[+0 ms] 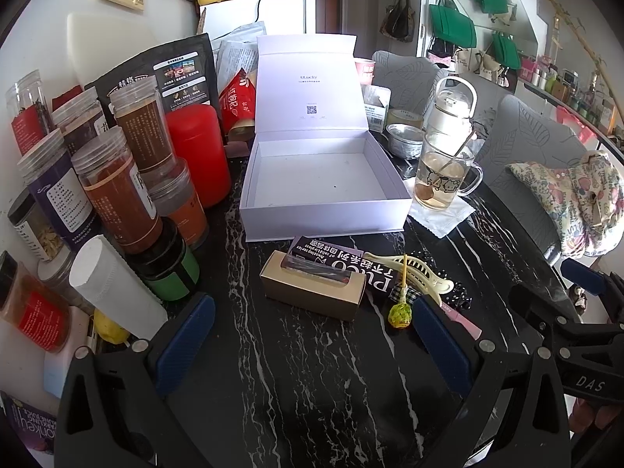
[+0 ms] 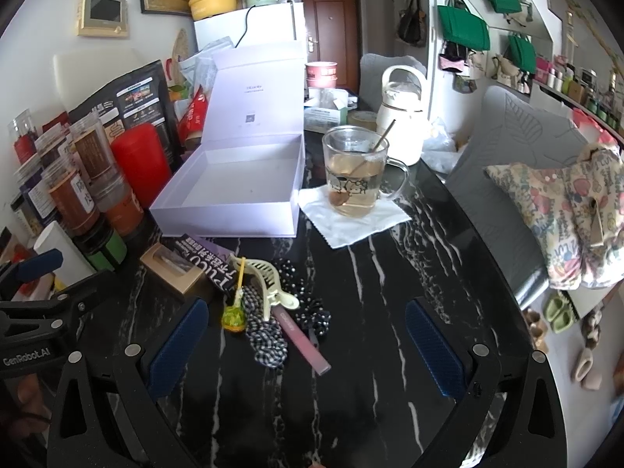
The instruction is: Organize rigid objects
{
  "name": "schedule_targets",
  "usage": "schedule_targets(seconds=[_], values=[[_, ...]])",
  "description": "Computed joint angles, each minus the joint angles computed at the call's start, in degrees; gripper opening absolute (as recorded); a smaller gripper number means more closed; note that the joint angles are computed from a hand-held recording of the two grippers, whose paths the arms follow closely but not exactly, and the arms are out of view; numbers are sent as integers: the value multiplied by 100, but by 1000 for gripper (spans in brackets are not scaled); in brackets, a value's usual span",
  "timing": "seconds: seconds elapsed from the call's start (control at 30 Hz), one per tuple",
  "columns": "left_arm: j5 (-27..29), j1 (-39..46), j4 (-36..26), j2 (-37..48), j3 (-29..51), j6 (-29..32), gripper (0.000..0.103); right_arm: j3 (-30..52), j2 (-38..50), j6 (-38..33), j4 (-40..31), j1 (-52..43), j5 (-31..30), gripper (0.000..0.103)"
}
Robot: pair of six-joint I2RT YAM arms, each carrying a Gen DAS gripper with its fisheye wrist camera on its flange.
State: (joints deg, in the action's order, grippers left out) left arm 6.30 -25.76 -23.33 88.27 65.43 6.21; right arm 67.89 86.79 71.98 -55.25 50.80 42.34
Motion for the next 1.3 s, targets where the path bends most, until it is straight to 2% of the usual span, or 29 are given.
schedule_targets(seconds=[0.63,0.97,1.17,1.3], values=[[-163,-61,81,-149,-278,-132,103,-477,-223,213,238,232,-103,103],[-440,-264,118,302,-57,-435,103,-1078,-487,-38,895,54,-316,103],[-318,-289,44,773,273,-650,103,-1434,-627,-368,1385,-250,-549,103],[-484,-339,47,1096,527,-759,103,-1599,-656,-630,1670,-495,-701,103]])
